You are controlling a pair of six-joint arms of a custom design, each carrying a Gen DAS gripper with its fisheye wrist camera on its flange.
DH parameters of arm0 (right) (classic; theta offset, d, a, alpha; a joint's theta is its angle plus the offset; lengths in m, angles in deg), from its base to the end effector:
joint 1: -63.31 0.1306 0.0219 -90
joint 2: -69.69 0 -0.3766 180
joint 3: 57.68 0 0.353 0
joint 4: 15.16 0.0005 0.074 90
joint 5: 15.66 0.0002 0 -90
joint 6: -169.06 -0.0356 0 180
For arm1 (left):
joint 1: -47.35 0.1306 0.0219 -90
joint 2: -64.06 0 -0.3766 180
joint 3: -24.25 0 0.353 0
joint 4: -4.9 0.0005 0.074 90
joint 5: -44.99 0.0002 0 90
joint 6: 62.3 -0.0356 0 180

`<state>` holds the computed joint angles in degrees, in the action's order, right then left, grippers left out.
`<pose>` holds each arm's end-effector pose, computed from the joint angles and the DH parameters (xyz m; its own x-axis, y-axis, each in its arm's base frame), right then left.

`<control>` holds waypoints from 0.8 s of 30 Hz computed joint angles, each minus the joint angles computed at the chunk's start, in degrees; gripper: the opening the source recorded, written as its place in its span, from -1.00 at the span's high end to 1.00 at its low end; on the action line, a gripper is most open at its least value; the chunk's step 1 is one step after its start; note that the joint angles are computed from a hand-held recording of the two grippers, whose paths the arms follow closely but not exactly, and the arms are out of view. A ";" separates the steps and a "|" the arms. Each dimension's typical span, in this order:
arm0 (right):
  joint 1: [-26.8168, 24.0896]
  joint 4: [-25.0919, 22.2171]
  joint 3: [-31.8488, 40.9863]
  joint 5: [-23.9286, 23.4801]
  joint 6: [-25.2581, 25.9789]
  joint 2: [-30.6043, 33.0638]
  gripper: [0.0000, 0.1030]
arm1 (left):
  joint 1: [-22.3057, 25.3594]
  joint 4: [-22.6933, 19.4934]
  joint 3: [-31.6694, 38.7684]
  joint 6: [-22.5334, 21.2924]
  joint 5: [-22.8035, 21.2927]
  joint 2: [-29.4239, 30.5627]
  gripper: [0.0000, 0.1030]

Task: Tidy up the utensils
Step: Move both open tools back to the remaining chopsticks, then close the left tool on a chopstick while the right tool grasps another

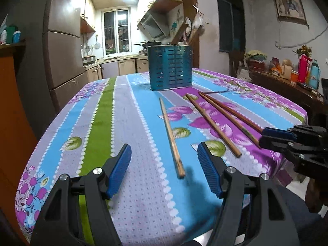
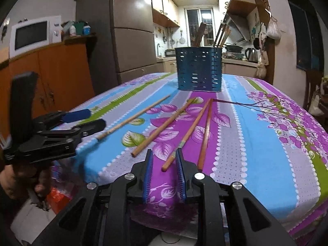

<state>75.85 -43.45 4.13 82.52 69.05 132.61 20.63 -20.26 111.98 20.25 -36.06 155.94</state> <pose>0.2926 0.0594 0.4053 -0.4882 0.0677 -0.8701 -0.0092 0.9965 0.0827 0.4273 -0.2219 0.4278 -0.3603 0.3247 -0.8745 0.6173 0.7859 0.0375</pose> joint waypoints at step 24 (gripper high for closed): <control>2.60 4.70 -3.31 10.59 -0.61 -0.32 0.78 | -2.11 10.72 -7.35 -1.02 -0.42 -1.00 0.54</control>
